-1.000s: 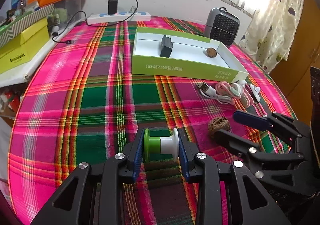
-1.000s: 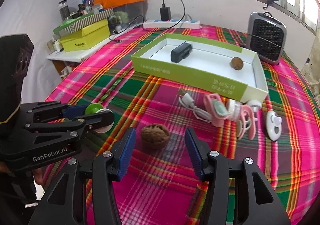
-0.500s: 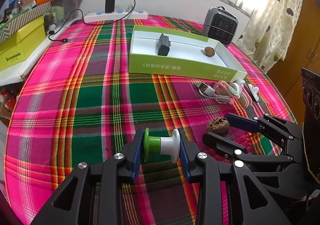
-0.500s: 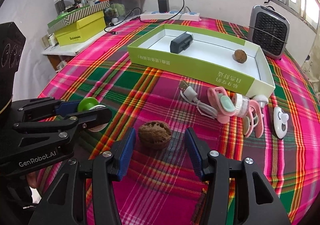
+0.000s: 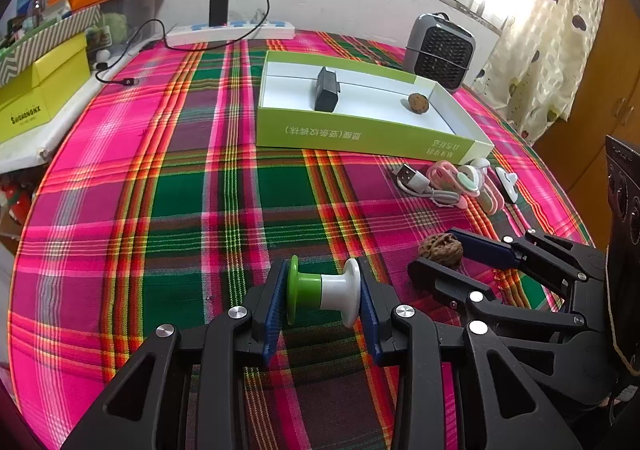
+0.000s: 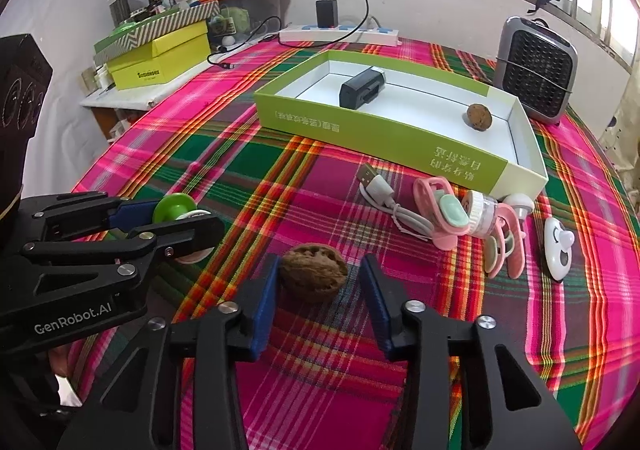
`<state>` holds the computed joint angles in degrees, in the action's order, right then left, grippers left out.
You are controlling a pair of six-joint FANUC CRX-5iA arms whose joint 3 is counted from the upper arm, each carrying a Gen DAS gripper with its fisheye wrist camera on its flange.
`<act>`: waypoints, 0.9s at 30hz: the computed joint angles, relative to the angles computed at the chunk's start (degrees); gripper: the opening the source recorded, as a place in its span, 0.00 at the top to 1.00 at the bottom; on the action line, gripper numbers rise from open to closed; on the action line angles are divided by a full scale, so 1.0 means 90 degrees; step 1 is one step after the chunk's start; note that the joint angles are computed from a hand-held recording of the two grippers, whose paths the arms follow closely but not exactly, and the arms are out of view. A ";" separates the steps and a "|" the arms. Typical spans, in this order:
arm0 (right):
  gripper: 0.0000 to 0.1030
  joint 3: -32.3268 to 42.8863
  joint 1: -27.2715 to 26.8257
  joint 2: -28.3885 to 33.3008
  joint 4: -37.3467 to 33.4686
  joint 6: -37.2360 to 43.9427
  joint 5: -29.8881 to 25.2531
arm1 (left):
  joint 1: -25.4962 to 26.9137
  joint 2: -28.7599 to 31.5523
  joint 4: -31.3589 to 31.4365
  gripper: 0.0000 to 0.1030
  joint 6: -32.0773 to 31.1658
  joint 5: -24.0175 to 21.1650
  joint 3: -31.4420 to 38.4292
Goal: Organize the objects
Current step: 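Grasp the second walnut with the right gripper, then carry the spool and the walnut toward the white tray with both grippers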
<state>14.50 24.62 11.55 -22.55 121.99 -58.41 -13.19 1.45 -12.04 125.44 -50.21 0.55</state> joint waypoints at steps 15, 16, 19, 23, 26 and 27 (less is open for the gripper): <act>0.67 -0.0028 0.0012 -0.0032 -0.0048 0.0076 -0.0012 | -0.0013 0.0001 -0.0023 0.70 0.0026 -0.0002 0.0005; 0.67 -0.0020 0.0009 -0.0028 -0.0055 0.0089 -0.0025 | -0.0015 0.0001 -0.0028 0.70 0.0032 -0.0002 0.0004; 0.67 -0.0013 0.0011 -0.0030 -0.0064 0.0094 -0.0048 | -0.0020 0.0008 -0.0040 0.70 0.0034 -0.0020 0.0020; 0.67 0.0012 -0.0001 -0.0023 -0.0089 0.0094 -0.0065 | -0.0003 0.0016 -0.0102 0.70 0.0048 -0.0097 0.0074; 0.67 0.0031 -0.0010 -0.0021 -0.0116 0.0106 -0.0070 | 0.0023 0.0000 -0.0108 0.70 0.0019 -0.0095 0.0090; 0.67 0.0036 -0.0012 -0.0019 -0.0118 0.0105 -0.0070 | 0.0030 -0.0008 -0.0105 0.70 0.0004 -0.0095 0.0090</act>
